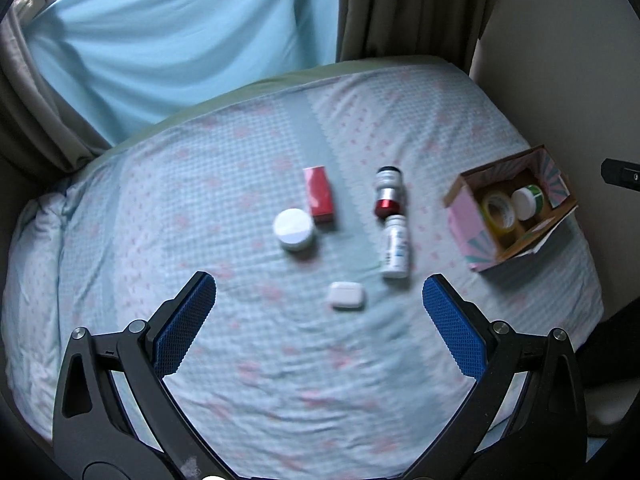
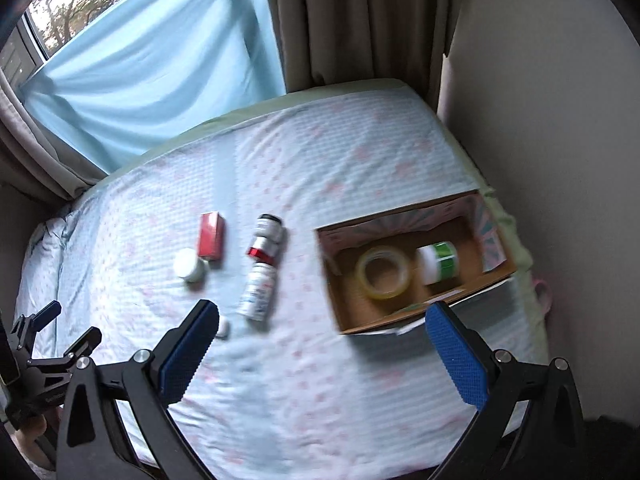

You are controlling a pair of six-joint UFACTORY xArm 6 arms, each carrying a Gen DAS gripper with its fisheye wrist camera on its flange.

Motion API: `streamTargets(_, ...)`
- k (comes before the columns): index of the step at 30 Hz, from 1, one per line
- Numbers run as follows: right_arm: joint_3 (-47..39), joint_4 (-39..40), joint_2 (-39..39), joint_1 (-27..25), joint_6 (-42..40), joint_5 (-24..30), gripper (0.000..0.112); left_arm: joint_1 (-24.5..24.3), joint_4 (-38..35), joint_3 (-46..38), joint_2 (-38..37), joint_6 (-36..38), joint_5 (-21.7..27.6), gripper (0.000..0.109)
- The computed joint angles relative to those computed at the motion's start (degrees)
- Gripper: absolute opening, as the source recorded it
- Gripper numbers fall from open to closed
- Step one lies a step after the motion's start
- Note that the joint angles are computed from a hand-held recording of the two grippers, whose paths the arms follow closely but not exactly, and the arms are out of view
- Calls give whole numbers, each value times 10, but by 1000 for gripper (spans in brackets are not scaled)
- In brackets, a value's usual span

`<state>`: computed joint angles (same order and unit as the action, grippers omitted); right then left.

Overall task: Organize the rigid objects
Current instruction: 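Move both tools back over the remaining objects on the bed, then grasp the white round jar with the left tool while the right tool grasps the white pill bottle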

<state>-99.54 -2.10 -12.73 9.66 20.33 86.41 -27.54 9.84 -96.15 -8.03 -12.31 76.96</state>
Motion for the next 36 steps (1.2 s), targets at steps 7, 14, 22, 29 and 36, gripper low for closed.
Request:
streamTargets(7, 1, -21, 41, 89, 96, -16, 103, 104, -58, 15, 34, 128, -33, 103)
streamTargets(14, 27, 15, 96, 108, 132, -41, 103, 148, -100, 6, 116, 188, -64, 103)
streamTargets(22, 55, 61, 176, 95, 141, -68, 103, 146, -118, -12, 242, 217, -90, 103)
streamTargets(29, 61, 91, 255, 75, 126, -91, 103, 135, -109, -57, 346, 198, -119, 103)
streamTargets(36, 19, 110, 334, 54, 127, -72, 91, 127, -111, -111, 416, 204, -114, 103)
